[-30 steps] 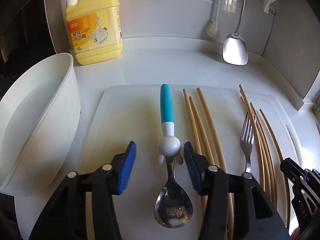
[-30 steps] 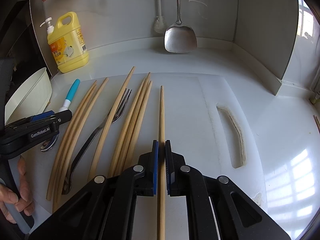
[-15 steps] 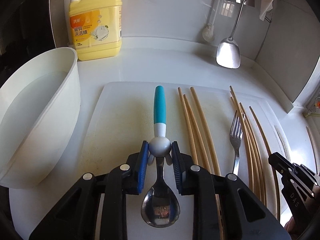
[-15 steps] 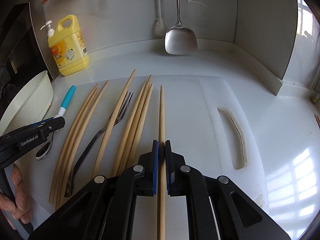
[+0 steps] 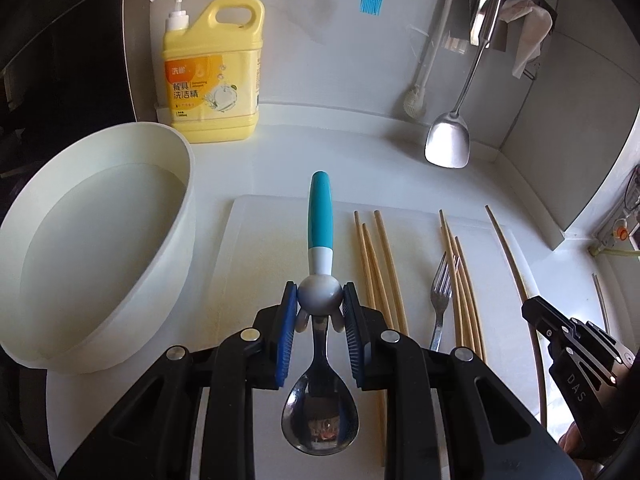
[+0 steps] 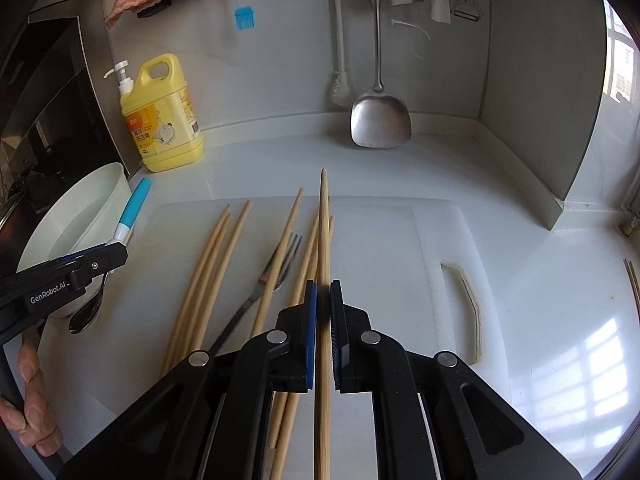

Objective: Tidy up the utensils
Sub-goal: 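Carry spoon and chopstick into the white basin and open both tools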

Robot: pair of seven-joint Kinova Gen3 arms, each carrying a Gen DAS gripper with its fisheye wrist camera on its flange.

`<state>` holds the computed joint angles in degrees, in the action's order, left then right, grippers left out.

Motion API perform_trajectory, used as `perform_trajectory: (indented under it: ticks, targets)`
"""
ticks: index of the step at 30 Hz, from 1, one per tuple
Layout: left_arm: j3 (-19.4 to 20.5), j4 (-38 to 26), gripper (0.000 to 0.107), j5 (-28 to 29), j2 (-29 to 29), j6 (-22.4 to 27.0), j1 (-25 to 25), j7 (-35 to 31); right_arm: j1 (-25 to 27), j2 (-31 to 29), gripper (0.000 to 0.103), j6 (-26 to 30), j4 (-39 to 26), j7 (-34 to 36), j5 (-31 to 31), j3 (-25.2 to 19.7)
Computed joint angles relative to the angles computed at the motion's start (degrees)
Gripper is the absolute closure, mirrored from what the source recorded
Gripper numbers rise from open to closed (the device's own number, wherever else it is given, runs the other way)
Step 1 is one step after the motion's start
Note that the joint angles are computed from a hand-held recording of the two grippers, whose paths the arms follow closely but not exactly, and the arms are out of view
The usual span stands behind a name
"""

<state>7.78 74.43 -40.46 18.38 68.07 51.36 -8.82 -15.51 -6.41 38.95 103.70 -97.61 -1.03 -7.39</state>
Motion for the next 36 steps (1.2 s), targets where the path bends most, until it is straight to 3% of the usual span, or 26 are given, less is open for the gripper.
perform_trajectory:
  ticks: [9,16,25,30,36]
  targets:
    - [1.5,1.4,0.085,-1.5,-6.1,8.1,-0.6,3.5,-4.6,1.7,0.097,3.0,-7.1,6.8,-6.5,-1.6]
    - [3.8,7.5,0.085,-1.7,-14.8,11.1,-7.3,1.7,-11.1,8.7,0.097,4.1,-17.4,1.4,-2.8,-5.9]
    - [-1.4,18.9,0.085,8.3,-24.9,0.0,-21.5,-14.3,-25.2,22.9,0.097,9.5,-33.9,-11.4,7.5,-4.8]
    - [-4.7,22.2,0.085,15.0,-25.4,-6.4,-27.0,-23.8,-29.2,30.0,0.097,14.6,-41.6,-14.3,7.1,-3.1]
    - [-6.3,23.6,0.085,22.8,-23.9,-10.4,-32.5,-33.6,-31.5,36.7,0.097,21.0,-50.3,-16.4,5.5,-1.2]
